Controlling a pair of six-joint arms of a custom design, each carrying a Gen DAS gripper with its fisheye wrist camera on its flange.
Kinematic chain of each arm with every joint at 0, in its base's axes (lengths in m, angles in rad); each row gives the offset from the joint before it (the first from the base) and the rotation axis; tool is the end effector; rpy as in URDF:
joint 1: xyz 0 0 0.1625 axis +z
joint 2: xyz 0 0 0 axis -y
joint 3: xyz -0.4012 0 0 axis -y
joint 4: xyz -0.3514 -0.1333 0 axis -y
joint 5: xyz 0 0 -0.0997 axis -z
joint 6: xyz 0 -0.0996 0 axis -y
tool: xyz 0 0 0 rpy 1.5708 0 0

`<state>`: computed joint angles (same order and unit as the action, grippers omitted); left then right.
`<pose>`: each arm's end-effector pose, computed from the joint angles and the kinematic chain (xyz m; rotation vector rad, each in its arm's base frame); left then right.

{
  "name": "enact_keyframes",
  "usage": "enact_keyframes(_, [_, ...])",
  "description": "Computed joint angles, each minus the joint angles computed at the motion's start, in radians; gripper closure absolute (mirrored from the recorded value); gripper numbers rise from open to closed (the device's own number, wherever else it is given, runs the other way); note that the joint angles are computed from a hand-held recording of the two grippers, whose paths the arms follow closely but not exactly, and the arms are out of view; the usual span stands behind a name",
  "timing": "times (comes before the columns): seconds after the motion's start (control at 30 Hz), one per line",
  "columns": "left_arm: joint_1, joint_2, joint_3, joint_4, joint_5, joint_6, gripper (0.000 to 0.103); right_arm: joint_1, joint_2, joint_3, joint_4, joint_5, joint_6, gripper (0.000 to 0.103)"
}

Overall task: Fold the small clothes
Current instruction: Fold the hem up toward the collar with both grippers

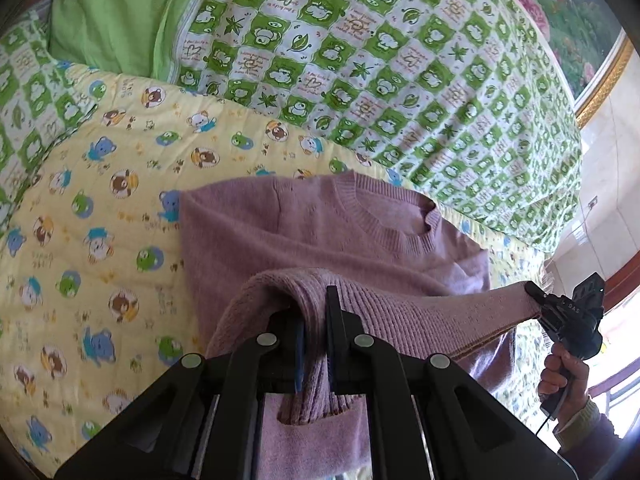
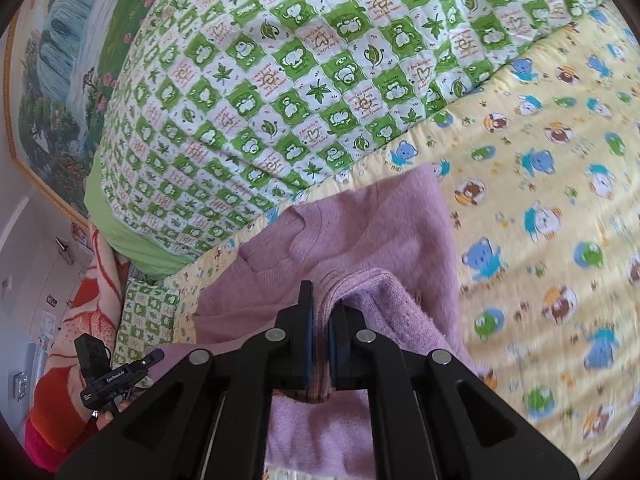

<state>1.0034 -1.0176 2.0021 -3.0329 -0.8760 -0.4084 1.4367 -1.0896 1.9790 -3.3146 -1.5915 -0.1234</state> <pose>-0.1181 -0.5520 0.1890 -0.0217 2.5803 -0.9891 0.0568 -0.5602 0.2550 -0.0277 -2.7505 1.2382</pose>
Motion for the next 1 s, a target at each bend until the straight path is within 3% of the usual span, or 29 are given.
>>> enact_keyframes(0.6, [0.146, 0.206, -0.375, 0.103, -0.013, 0.097, 0.096, -0.017, 0.201, -0.385, 0.231, -0.020, -0.026, 0.096])
enact_keyframes(0.8, [0.194, 0.243, -0.436, 0.138, -0.059, 0.060, 0.094, -0.029, 0.257, -0.480, 0.302, -0.048, -0.004, 0.095])
enact_keyframes(1.0, [0.205, 0.222, -0.421, 0.120, -0.108, 0.026, 0.089, -0.029, 0.277, -0.523, 0.369, -0.088, 0.038, 0.092])
